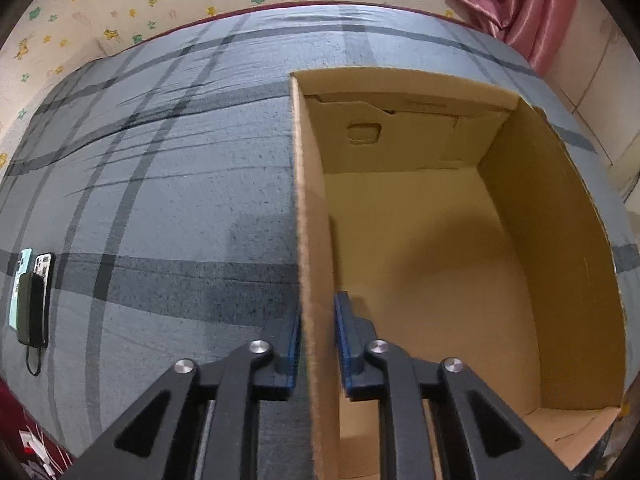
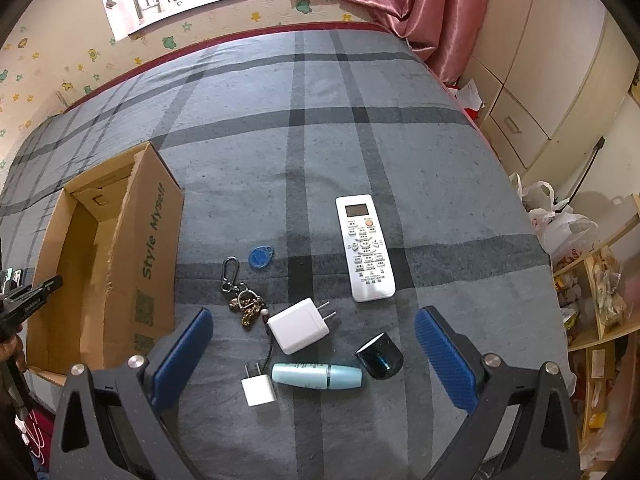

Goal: Organize rigid objects
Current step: 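Grasp the cardboard box wall with the left gripper while moving the right gripper toward the remote, then lower the right gripper onto the white remote and close on it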

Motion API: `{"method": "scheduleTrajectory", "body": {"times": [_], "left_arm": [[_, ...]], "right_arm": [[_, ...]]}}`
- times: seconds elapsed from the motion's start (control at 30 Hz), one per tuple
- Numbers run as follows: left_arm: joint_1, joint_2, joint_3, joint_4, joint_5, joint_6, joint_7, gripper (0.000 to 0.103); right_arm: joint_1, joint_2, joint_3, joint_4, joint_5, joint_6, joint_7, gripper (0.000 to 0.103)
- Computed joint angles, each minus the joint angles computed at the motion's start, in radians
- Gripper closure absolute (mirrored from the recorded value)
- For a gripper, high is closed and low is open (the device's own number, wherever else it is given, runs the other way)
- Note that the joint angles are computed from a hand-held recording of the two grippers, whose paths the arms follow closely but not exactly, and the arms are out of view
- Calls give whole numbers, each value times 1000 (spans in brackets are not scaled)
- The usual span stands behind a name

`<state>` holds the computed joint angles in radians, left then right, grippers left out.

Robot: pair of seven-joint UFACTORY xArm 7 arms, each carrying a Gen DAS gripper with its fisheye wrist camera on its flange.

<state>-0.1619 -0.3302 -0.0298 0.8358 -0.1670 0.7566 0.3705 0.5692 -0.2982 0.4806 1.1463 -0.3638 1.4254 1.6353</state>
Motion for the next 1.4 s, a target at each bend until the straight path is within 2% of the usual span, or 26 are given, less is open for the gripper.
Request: {"method": "scheduleTrajectory", "body": {"times": [0.3,0.43,0.7,0.97,1.13,1.4], "left_arm": [[-2,0,6,-1,-15,1,15,88],[-1,1,9,2,-26,4,19,88],[2,6,11,10,-39,17,25,88],[6,9,2,9,-23,11,22,88],[3,8,7,7,-33,13,21,88],[5,15,7,14,-31,18,22,88]], "right_arm": [[-18,-49,-22,-74,-3,-48,-29,0],[-40,-79,-35,-120,-9,-72,-81,0],[-109,-185,-106,-315,34,-260,-216,0],[-176,-207,-140,-451,68,-419,-330,0],[-208,-202,-146,-520,83,-516,-357,0],[-236,-170,-162,-569,101,-597,-378,1]]}}
